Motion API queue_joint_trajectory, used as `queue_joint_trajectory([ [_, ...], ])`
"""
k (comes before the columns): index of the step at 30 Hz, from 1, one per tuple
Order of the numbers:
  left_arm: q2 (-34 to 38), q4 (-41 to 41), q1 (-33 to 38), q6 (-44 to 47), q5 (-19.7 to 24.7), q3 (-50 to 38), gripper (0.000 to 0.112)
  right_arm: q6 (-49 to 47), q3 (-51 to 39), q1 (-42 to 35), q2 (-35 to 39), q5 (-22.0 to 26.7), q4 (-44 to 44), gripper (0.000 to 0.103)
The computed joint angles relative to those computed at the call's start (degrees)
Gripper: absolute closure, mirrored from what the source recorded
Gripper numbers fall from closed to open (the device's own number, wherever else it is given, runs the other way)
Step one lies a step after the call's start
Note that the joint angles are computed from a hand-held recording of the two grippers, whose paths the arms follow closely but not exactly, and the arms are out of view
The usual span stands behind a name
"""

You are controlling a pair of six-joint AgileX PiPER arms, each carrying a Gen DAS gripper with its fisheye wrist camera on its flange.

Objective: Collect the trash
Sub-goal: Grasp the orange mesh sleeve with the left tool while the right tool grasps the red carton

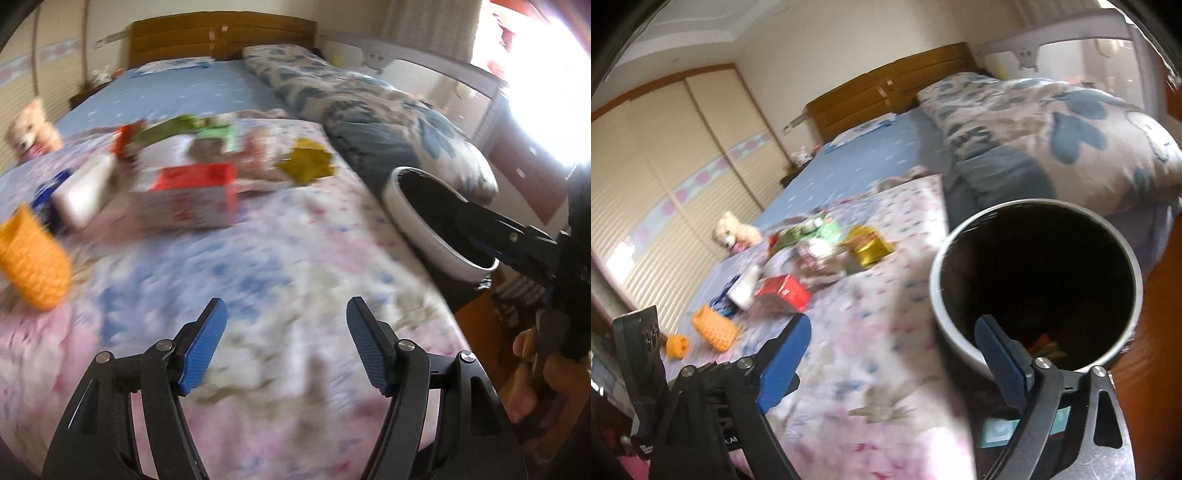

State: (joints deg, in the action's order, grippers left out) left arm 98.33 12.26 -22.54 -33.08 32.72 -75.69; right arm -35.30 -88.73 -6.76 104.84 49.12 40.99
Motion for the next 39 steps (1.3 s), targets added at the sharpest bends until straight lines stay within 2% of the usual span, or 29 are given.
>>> queue_joint_trajectory([
  [4,-4.0,3.6,2.0,-4.8,-1.1,5.9,0.039,-0.9,2.9,3.1,-0.3,-1.1,1.4,0.004],
  [9,-8.9,7.9,5.3,-10.5,-1.9,12.4,0.032,-0.4,4.8,7.4,0.2,-2.4,1.6,0.003],
  [12,-10.9,9.1,7.4,-12.2,-2.3,14.8,0.032,-6.5,7.1,9.1,-0.1,-4.5,7.0,0.003],
  [13,-11.5,9.3,8.0,-12.5,-2.4,15.5,0.032,-6.5,7.5,10.1,-0.2,-5.6,6.5,0.003],
  [16,-12.8,10.1,10.3,-13.0,-2.9,17.1,0.032,-1.8,3.3,13.5,2.3,-3.0,-0.3,0.003],
  [19,-13.5,10.7,12.4,-12.9,-3.1,18.1,0.032,4.1,0.8,16.7,3.7,-4.4,-7.5,0.004],
  [22,-13.3,8.6,15.0,-10.5,-3.6,18.3,0.032,1.2,-1.7,17.4,6.0,-4.2,-4.6,0.004],
  [25,-12.3,6.1,17.6,-7.3,-3.6,17.3,0.032,1.0,-6.6,19.0,9.5,-3.8,-6.0,0.004],
  [28,-10.2,3.0,20.2,-2.9,-3.1,14.8,0.032,2.7,-14.4,20.3,14.6,-0.9,-8.5,0.005],
  [35,-4.5,-5.7,25.5,7.6,-2.6,7.7,0.031,7.3,-39.8,22.5,29.5,11.1,-14.0,0.008],
  [37,-3.1,-7.3,26.2,9.6,-2.7,6.3,0.031,8.8,-47.3,22.9,33.8,14.8,-15.8,0.013],
  [38,-2.6,-6.4,26.2,8.8,-2.8,6.0,0.031,9.7,-51.4,23.0,36.0,17.3,-16.0,0.023],
  [39,-2.0,-6.0,26.3,8.5,-3.0,5.6,0.032,10.5,-54.6,23.0,37.7,19.4,-16.3,0.039],
])
